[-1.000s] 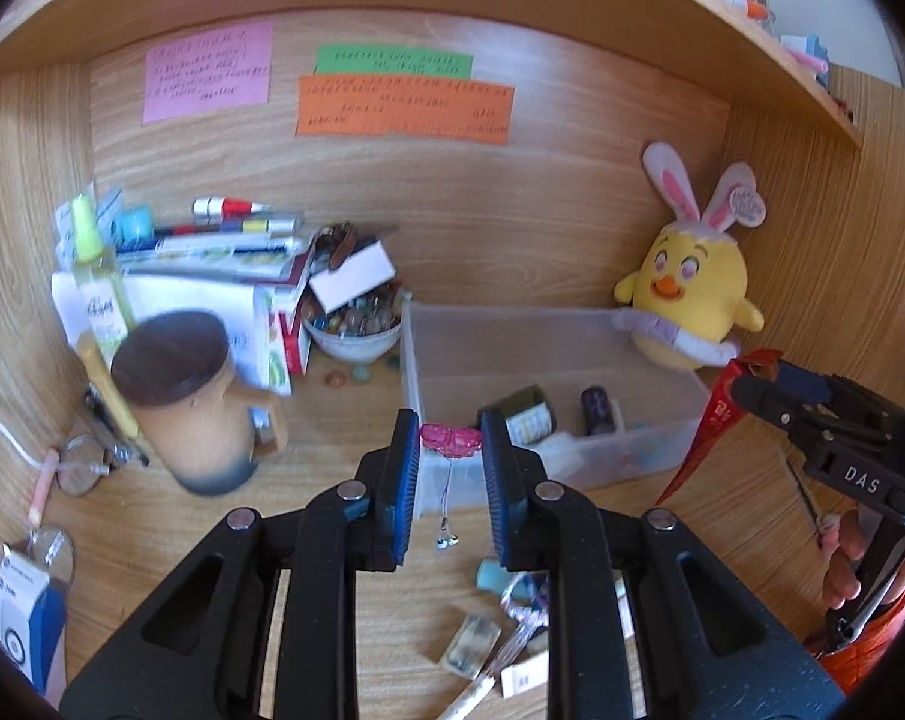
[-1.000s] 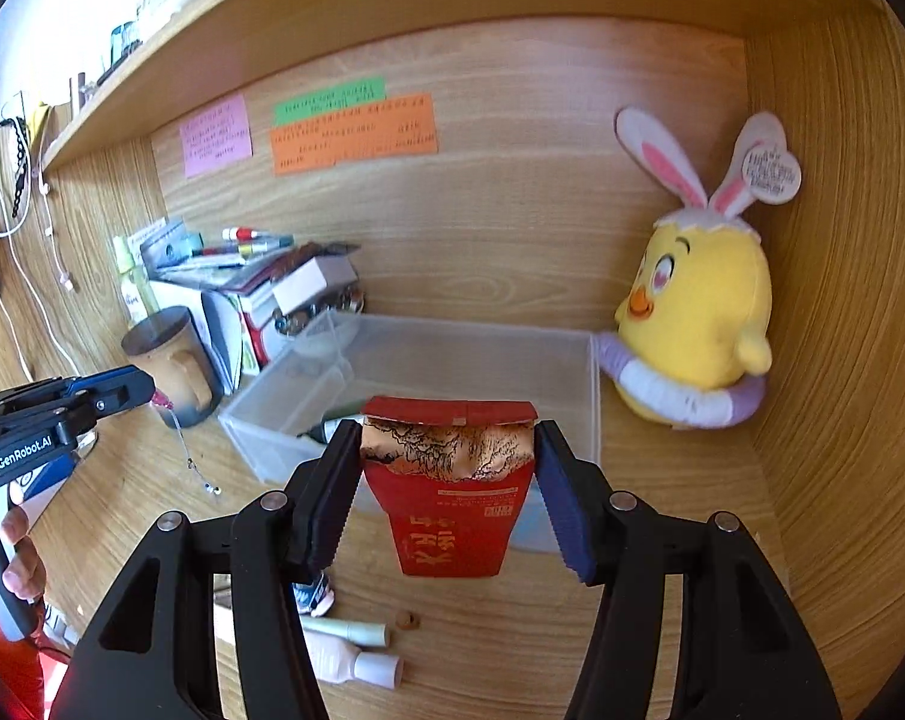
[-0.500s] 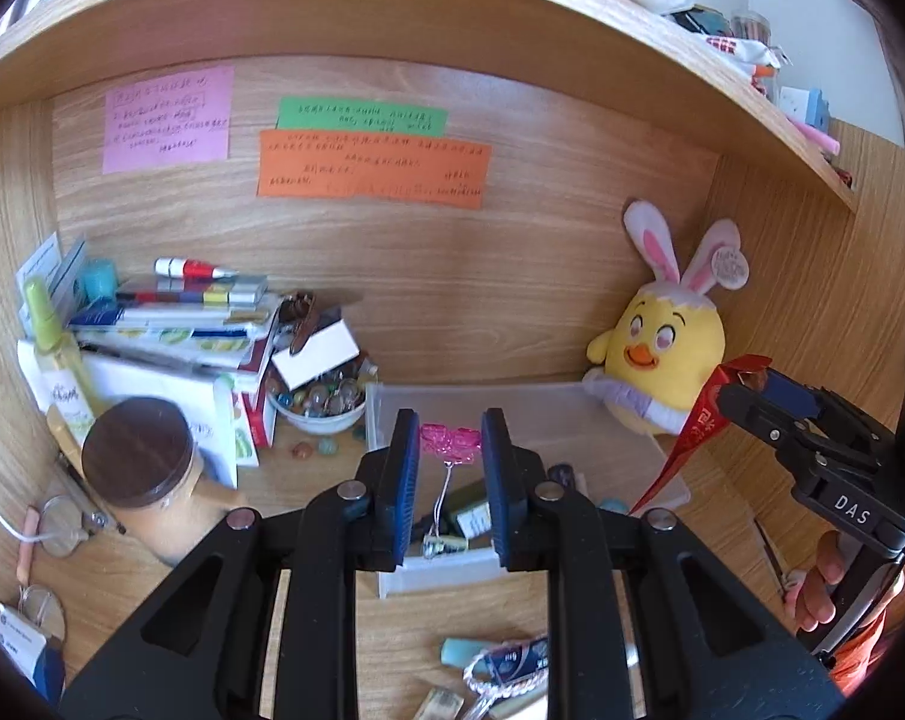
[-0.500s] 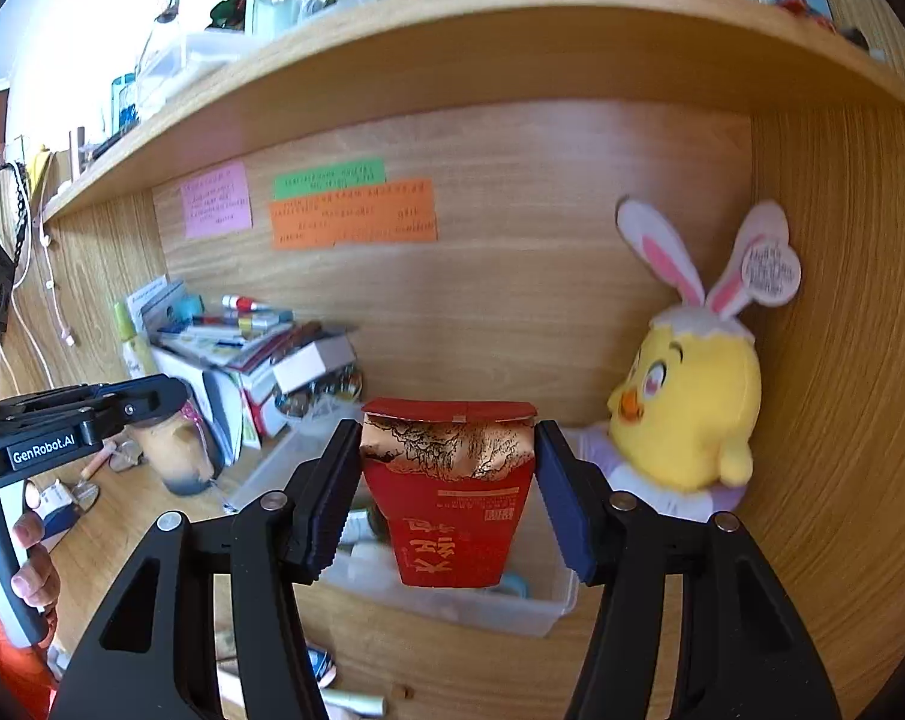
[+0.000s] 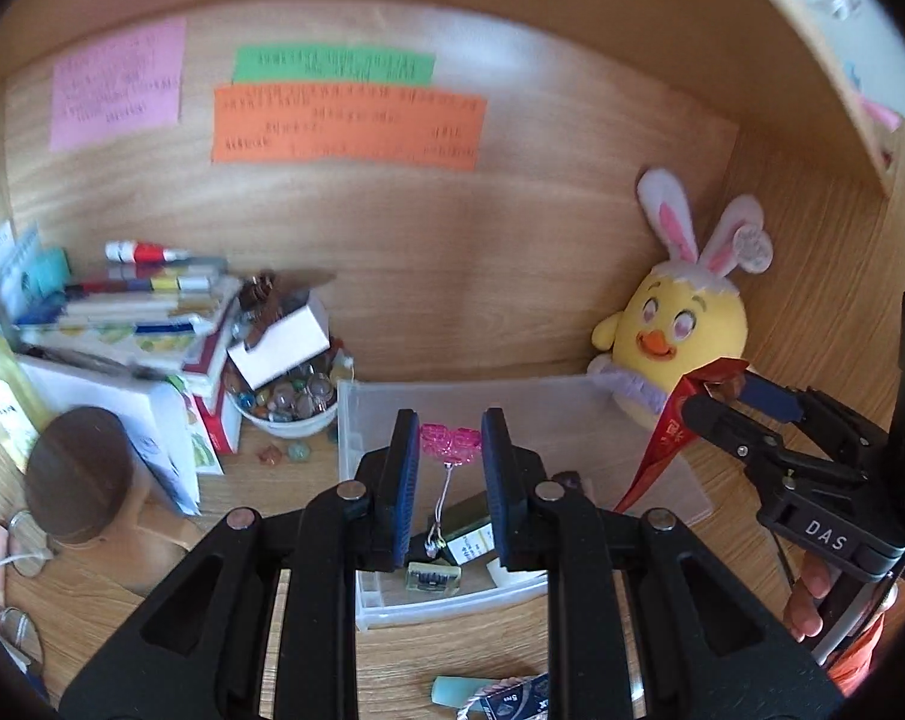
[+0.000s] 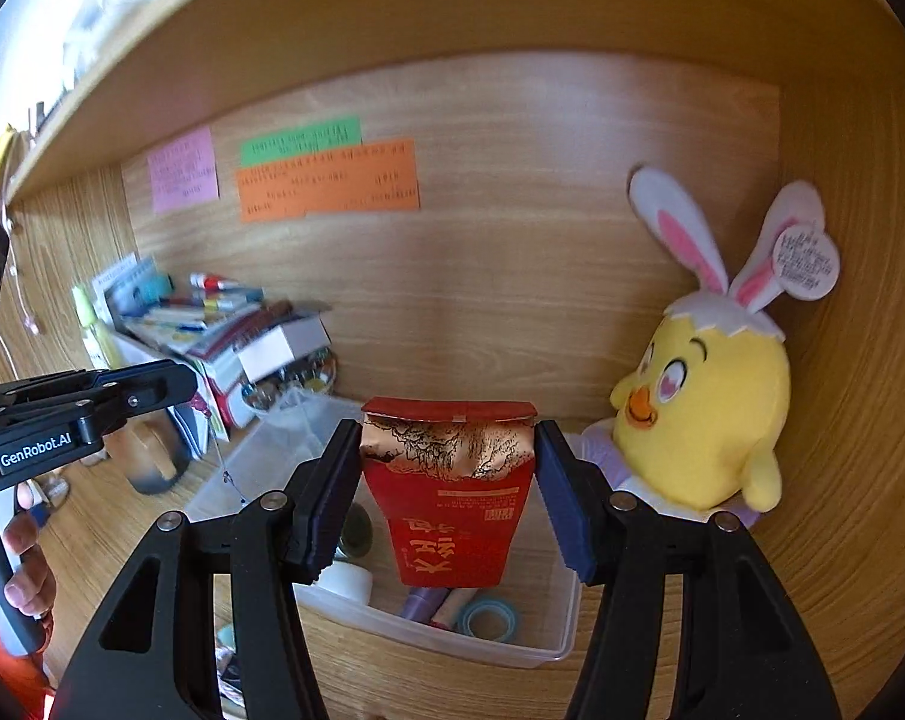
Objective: Organize objects
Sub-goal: 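Carry the red packet into the bin with the right tool while the left drops the clip in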
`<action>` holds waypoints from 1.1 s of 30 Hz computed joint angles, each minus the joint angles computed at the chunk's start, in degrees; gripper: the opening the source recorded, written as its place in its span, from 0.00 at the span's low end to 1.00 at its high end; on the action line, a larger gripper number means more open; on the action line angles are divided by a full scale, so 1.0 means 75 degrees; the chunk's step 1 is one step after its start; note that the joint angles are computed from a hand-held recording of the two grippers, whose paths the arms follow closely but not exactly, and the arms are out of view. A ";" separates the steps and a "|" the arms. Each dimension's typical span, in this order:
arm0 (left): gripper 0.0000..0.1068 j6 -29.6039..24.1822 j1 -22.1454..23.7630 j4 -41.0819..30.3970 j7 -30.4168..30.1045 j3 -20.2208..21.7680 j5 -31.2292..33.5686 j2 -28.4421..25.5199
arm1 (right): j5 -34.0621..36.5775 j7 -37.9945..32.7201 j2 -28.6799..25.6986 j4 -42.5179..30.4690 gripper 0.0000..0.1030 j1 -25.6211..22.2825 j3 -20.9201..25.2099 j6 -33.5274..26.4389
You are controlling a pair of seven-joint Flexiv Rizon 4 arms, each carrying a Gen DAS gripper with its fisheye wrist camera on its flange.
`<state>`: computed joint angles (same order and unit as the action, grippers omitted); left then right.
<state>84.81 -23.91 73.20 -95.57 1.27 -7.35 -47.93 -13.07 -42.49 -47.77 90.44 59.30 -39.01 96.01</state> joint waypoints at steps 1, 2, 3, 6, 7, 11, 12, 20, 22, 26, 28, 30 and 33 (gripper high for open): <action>0.19 -0.0079 -0.0002 -0.0067 0.0004 0.0014 -0.0007 -0.0061 | -0.0064 -0.0053 -0.0015 -0.0093 0.52 -0.0134 0.0179 -0.0105; 0.19 -0.0211 -0.0022 -0.0189 -0.0003 0.0056 -0.0010 -0.0159 | -0.0129 -0.0067 -0.0037 -0.0167 0.52 -0.0225 0.0292 -0.0184; 0.19 -0.0298 -0.0028 -0.0264 -0.0012 0.0075 -0.0002 -0.0215 | -0.0207 -0.0071 -0.0056 -0.0230 0.52 -0.0312 0.0402 -0.0259; 0.19 -0.0606 0.0016 -0.0530 0.0020 0.0021 0.0015 -0.0423 | -0.0499 -0.0061 -0.0121 -0.0491 0.52 -0.0689 0.0872 -0.0482; 0.19 -0.0675 0.0029 -0.0583 0.0029 0.0003 0.0030 -0.0458 | -0.0611 -0.0059 -0.0144 -0.0590 0.52 -0.0838 0.1064 -0.0558; 0.19 -0.0881 0.0150 -0.0716 0.0122 -0.0185 0.0040 -0.0577 | -0.1026 -0.0030 -0.0193 -0.0894 0.53 -0.1397 0.1804 -0.0788; 0.19 -0.0953 0.0287 -0.0703 0.0301 -0.0434 -0.0012 -0.0592 | -0.1125 -0.0009 -0.0207 -0.0943 0.53 -0.1486 0.1923 -0.0839; 0.26 -0.1247 0.0272 -0.0796 0.0408 -0.0450 -0.0064 -0.0684 | -0.1819 0.0048 -0.0314 -0.1214 0.53 -0.1957 0.2604 -0.1194; 0.30 -0.1198 0.0245 -0.0734 0.0363 -0.0397 -0.0039 -0.0647 | -0.1939 0.0082 -0.0309 -0.1230 0.53 -0.2032 0.2704 -0.1234; 0.35 -0.1083 0.0168 -0.0580 0.0228 -0.0246 0.0050 -0.0526 | -0.2102 0.0267 -0.0229 -0.1112 0.53 -0.2018 0.2647 -0.1177; 0.38 -0.0993 0.0087 -0.0477 0.0112 -0.0100 0.0138 -0.0437 | -0.2146 0.0391 -0.0161 -0.0990 0.53 -0.1957 0.2547 -0.1071; 0.47 -0.0855 0.0004 -0.0330 -0.0023 0.0042 0.0238 -0.0329 | -0.2175 0.0523 -0.0097 -0.0834 0.58 -0.1821 0.2345 -0.0935; 0.58 -0.0607 -0.0077 -0.0071 -0.0178 0.0173 0.0361 -0.0159 | -0.2132 0.0780 0.0027 -0.0390 0.68 -0.1348 0.1685 -0.0572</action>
